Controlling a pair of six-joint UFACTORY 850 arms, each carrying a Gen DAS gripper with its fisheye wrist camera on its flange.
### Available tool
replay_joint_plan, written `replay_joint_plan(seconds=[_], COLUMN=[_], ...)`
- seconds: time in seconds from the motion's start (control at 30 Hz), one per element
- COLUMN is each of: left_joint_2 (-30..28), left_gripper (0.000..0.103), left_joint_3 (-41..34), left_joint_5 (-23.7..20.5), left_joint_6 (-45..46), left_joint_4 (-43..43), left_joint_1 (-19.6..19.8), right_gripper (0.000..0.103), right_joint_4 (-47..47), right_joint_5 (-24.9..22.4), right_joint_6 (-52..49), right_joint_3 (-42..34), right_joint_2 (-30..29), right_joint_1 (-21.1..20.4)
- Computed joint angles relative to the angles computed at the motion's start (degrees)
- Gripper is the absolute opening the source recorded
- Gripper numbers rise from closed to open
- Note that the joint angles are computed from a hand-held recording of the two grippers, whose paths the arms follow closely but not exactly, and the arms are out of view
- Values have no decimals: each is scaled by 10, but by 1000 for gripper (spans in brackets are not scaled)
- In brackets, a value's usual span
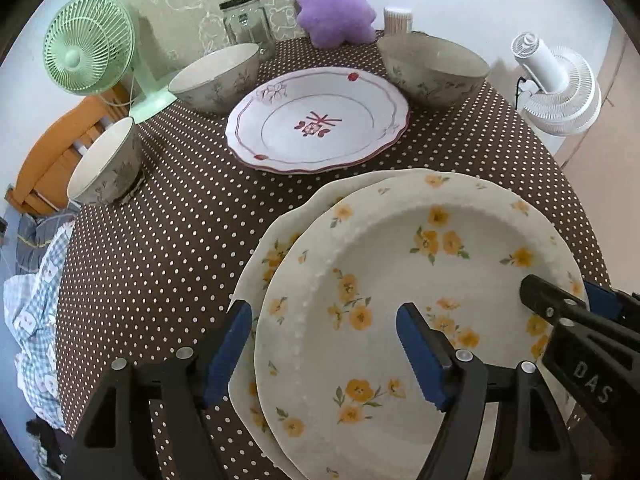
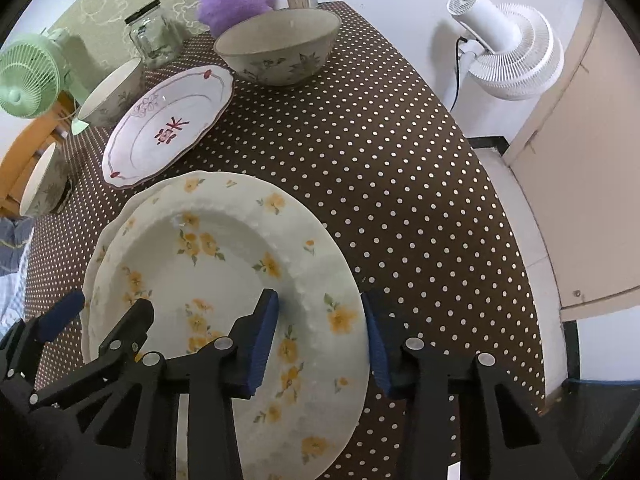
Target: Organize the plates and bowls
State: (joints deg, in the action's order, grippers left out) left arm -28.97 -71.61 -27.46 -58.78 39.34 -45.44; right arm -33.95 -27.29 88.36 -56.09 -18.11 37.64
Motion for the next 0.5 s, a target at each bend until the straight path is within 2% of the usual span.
replay_joint_plan(seconds=[0.5], left_joint_2=[12], left_gripper=[77], left_joint_3=[14], left_joint_5=[14], left_joint_6=[5], left_joint_4=[-6], left_joint_1=[17], right_gripper=[47], right_joint_4=[16], right_joint_5=[1], right_joint_6=[-18], right_joint_3=[-23], right_joint_2=[-21], right_joint_1=[-3])
